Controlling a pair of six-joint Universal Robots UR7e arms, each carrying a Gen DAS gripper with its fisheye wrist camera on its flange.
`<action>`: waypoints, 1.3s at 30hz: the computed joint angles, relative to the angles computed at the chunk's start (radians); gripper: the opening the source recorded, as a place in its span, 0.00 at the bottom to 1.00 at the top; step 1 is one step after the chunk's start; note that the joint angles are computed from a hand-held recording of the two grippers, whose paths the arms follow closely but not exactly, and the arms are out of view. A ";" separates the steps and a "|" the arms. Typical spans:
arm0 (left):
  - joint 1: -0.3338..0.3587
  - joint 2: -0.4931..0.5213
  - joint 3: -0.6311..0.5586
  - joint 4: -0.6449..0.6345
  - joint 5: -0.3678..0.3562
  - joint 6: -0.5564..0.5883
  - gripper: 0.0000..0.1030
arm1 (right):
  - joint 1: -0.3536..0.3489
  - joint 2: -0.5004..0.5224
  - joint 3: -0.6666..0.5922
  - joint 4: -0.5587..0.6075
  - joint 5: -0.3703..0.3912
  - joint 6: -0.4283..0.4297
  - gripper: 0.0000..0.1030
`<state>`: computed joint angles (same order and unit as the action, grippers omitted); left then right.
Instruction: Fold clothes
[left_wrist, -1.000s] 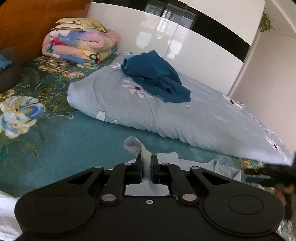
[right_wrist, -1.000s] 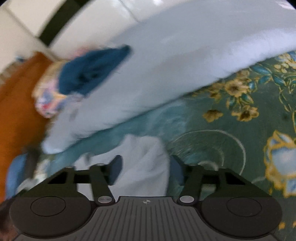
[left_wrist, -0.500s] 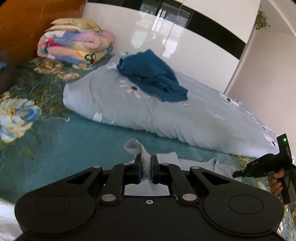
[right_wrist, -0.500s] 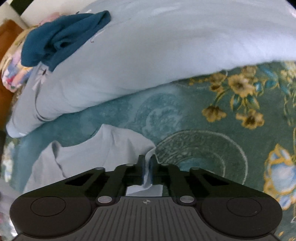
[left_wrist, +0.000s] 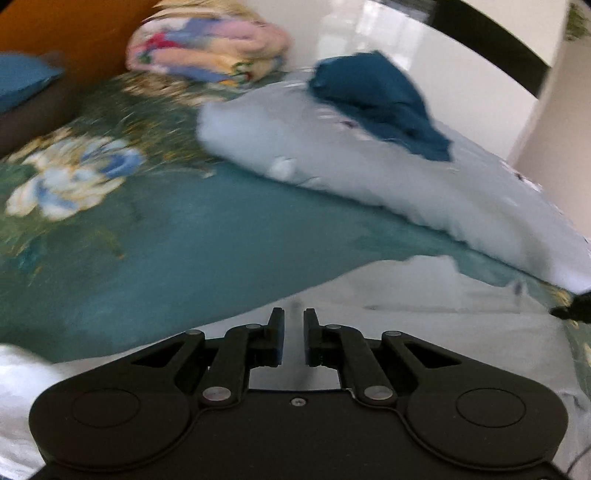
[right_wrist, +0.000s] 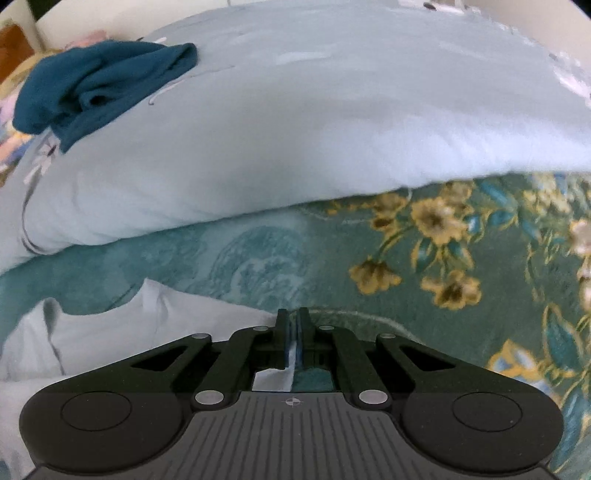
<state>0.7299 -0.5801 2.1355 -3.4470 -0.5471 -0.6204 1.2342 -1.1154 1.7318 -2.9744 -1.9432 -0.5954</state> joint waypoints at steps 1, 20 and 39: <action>0.002 -0.009 0.011 0.007 0.008 -0.026 0.07 | 0.003 0.003 0.001 -0.018 -0.010 -0.013 0.04; -0.349 -0.347 0.309 0.427 0.056 -0.745 0.48 | -0.043 -0.402 0.291 0.054 0.152 -0.069 0.48; -0.803 -0.232 0.461 0.534 -0.086 -1.458 0.93 | -0.656 -1.195 0.758 0.606 0.688 -0.431 0.82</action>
<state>-0.0732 -0.8117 2.5969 -2.9127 -0.6326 -2.0784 0.5779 -2.3106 2.4900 -2.3687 -1.2554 -1.0260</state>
